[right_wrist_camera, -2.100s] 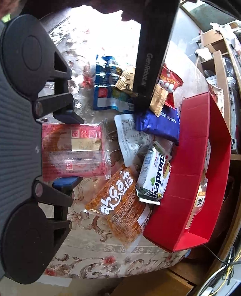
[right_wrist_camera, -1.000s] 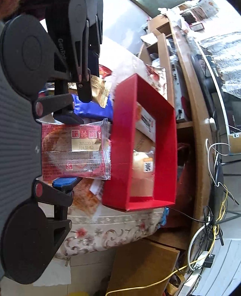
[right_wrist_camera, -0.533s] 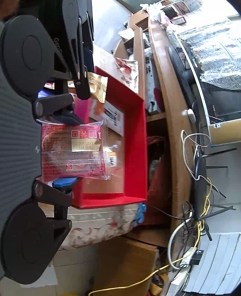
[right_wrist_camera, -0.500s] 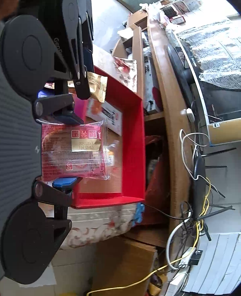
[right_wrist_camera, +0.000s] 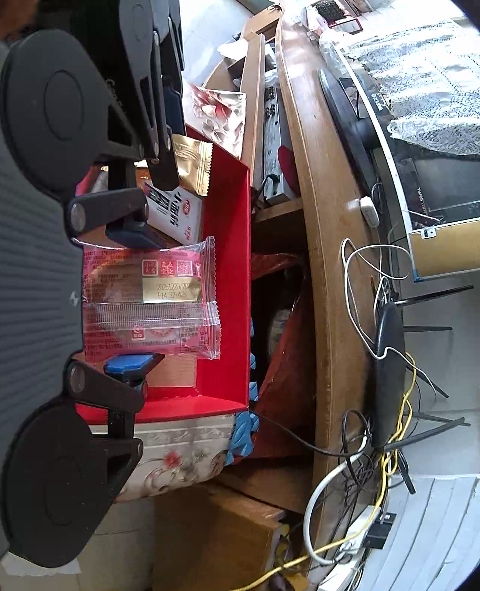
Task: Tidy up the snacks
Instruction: 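Open both grippers to drop the gold cake and pink pastry into the box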
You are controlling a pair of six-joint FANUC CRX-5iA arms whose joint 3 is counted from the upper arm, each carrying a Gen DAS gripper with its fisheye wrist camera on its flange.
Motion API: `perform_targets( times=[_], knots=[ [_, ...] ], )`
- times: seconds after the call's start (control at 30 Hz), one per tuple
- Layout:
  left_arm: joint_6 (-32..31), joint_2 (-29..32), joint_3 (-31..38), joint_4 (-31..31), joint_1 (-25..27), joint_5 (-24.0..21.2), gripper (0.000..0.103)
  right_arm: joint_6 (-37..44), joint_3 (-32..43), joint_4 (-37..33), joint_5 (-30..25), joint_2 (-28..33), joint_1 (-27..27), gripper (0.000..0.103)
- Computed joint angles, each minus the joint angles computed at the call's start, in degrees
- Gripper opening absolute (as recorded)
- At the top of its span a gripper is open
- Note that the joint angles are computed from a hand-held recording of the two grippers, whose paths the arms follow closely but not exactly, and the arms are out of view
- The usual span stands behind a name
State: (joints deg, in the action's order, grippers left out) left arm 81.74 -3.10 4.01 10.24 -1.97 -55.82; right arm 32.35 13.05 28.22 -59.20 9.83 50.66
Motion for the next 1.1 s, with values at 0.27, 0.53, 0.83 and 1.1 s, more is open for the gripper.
perform_targets(
  times=[0.27, 0.53, 0.83, 1.1],
  knots=[
    [1.71, 2.4, 1.35, -2.62, -0.7, -0.89, 0.044, 3.04, 1.93, -1.81, -0.58, 2.86, -1.28, 0.056],
    [2.35, 3.12, 1.75, -4.77, -1.22, -1.42, 0.045, 4.84, 3.15, -2.61, -1.7, 4.57, -1.44, 0.057],
    [2.7, 2.9, 1.93, -6.53, -1.64, -1.45, 0.053, 5.33, 3.02, -1.95, -2.27, 4.82, -1.2, 0.057],
    [2.48, 1.96, 1.53, -6.99, -1.81, -0.7, 0.061, 3.97, 1.81, 0.88, -2.38, 4.4, -0.67, 0.058]
  ],
)
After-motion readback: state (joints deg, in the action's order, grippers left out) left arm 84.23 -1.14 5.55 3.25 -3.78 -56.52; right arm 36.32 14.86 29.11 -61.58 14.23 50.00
